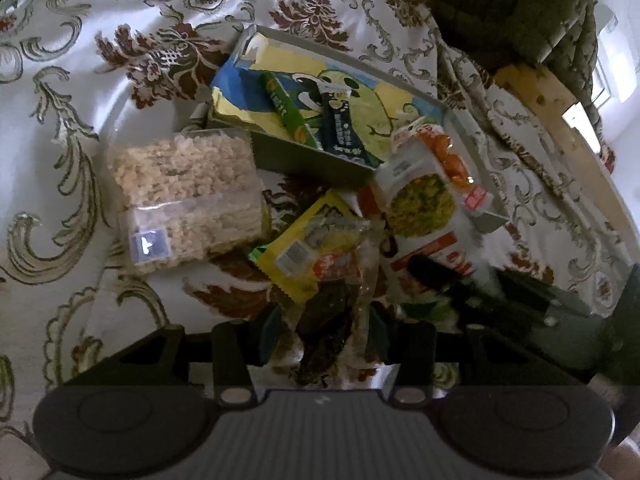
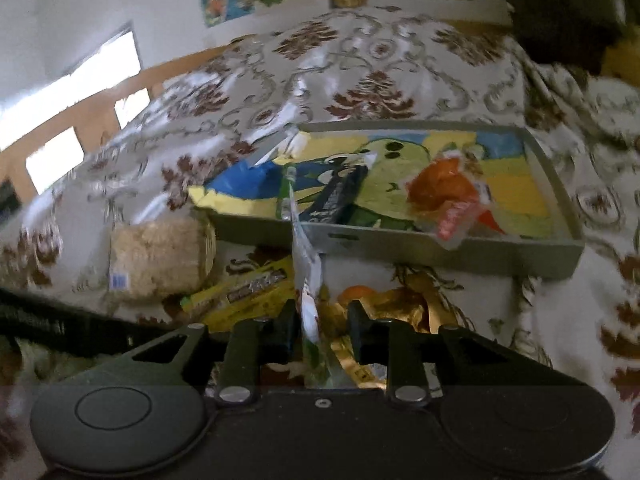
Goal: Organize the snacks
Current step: 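Lift the white pouch and dark packet and carry both toward the tray, then lower both snacks into the tray and open both grippers to release them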
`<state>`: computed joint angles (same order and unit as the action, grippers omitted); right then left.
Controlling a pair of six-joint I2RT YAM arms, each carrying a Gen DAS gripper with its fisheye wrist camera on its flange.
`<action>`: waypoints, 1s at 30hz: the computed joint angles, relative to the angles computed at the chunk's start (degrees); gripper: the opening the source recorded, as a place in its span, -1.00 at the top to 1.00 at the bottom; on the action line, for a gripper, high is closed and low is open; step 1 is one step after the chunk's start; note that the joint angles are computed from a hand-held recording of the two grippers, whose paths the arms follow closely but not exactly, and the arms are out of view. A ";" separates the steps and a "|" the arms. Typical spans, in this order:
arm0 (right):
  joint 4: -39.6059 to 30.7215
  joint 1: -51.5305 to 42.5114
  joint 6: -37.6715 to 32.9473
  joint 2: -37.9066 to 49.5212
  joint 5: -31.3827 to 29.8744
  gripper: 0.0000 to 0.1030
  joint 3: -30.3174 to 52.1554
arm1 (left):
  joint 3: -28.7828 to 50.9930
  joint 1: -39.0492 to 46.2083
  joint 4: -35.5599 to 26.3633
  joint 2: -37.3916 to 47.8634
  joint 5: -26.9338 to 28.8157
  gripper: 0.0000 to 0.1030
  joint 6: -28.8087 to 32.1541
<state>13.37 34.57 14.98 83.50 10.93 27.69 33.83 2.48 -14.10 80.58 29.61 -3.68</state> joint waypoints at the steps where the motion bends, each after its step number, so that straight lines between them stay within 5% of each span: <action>1: 0.58 1.27 -1.93 0.21 1.40 0.54 -0.14 | -0.02 0.02 0.02 0.08 0.31 0.02 -0.04; 4: 0.88 4.88 -6.25 -0.66 5.75 0.81 -0.38 | -0.37 -0.70 0.08 -0.65 -0.30 0.02 0.04; 18: -3.46 1.36 2.92 -10.24 -0.86 0.82 -0.37 | -1.35 -1.10 -0.70 -8.82 -2.06 0.02 -1.24; 30: -2.04 -2.75 2.16 -15.10 -0.41 0.82 -0.39 | 4.10 -2.35 1.15 -7.64 -1.73 0.02 -5.67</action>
